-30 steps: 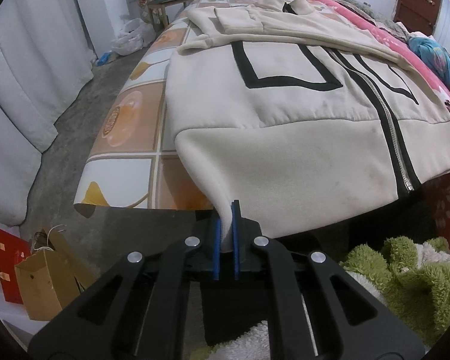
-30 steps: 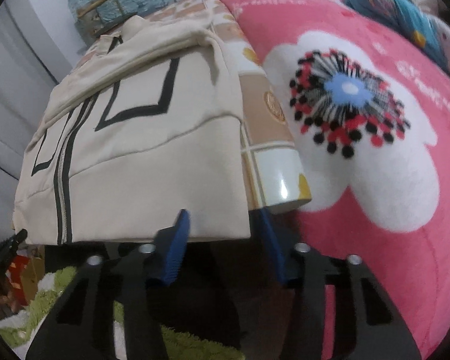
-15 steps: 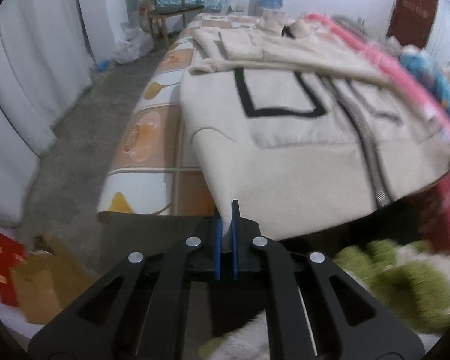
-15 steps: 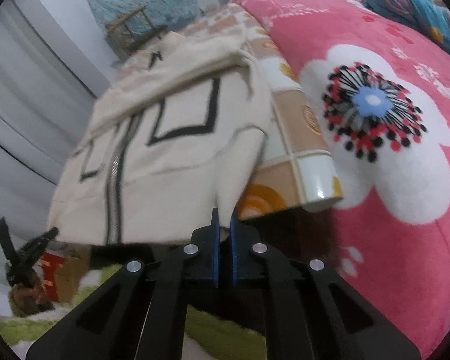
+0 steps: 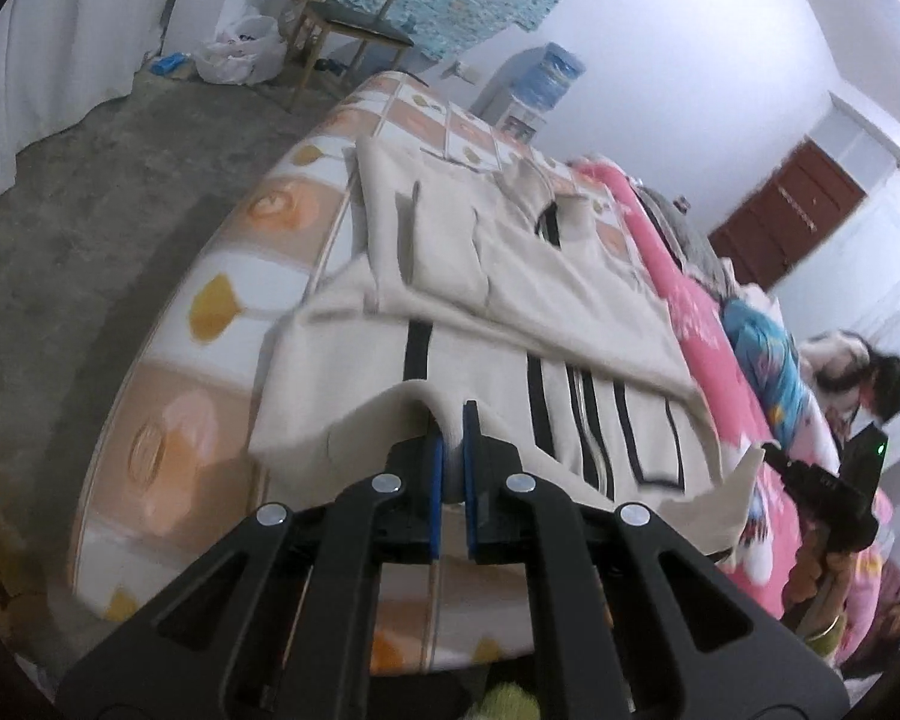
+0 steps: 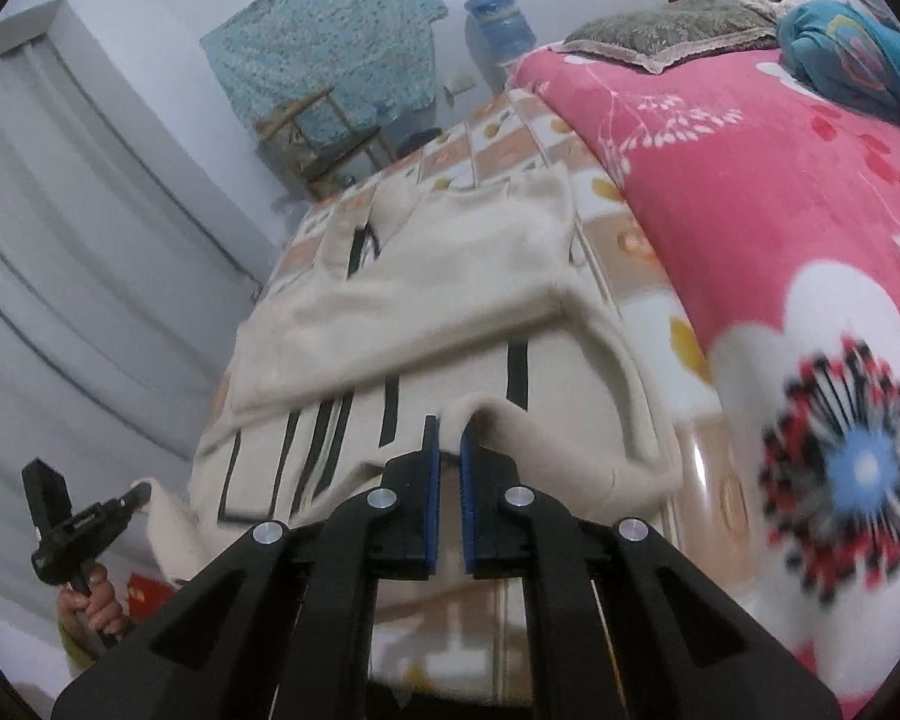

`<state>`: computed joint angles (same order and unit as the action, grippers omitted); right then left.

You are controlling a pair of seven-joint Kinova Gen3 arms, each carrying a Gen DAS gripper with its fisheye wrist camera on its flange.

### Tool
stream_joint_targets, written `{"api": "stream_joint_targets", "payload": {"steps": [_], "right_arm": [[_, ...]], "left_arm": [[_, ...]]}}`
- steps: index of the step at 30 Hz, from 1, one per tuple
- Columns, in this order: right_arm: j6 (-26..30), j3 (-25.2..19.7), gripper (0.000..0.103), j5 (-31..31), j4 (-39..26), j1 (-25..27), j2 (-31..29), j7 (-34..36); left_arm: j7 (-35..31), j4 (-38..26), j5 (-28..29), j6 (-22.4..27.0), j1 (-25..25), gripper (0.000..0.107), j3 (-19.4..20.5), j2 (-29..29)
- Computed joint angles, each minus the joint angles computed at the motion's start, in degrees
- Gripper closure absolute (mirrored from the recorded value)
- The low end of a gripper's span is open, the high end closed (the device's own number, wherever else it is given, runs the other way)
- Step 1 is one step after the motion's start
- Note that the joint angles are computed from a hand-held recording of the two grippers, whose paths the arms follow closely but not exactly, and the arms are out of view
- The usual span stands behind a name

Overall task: Fold large clothes
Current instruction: 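Lift the hem with both tools and fold it toward the collar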

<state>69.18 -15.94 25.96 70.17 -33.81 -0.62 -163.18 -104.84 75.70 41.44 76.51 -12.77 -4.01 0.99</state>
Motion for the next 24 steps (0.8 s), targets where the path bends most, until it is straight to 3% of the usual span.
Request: {"api": "stream_joint_targets", "payload": {"steps": [4,6,9,11,13,16,20,23,24], "right_arm": [[-4.9,2.7,0.097,-1.5,1.0,2.6,1.6,0.5],[-6.8,3.9,0.096,-1.7,1.8,3.6,2.8,0.5],[-5.4,5.4,0.089,-2.9,1.7,4.4,4.4,0.3],[-4.2,5.2,0.084,-1.7,2.3,4.0,3.9,-0.3],[-1.0,4.4,0.06,2.3,2.9,2.1,2.8,-1.6],[6.0,3.7,0.054,7.1,2.2,-1.6,2.7,-0.7],[11.5,3.0,0.054,3.8,0.1,-0.7,5.0,5.4],[14.5,3.4,0.054,5.7,-1.2,-2.7,7.5,8.7],[15.9,3.9,0.055,7.0,-1.9,-4.1,8.4,9.2]], "left_arm": [[3.0,-3.1,0.0,-2.5,7.3,0.099,-6.7,4.7],[4.8,-3.9,-1.4,-4.2,8.2,0.096,-7.1,6.7],[8.7,-3.1,-5.8,-8.2,3.6,0.074,-0.8,6.8],[8.4,-2.2,-5.7,-8.8,-1.6,0.073,3.9,6.2],[8.3,-1.6,-7.3,-8.8,-6.6,0.068,9.1,5.0],[8.2,-0.7,-14.2,-8.5,-9.1,0.068,14.7,3.2],[7.7,1.3,-23.5,-8.0,-0.2,0.068,10.8,1.4],[9.5,4.3,-30.5,-12.4,7.8,0.07,7.3,-0.1],[10.3,4.9,-32.8,-13.9,10.4,0.078,6.3,-0.5]]}}
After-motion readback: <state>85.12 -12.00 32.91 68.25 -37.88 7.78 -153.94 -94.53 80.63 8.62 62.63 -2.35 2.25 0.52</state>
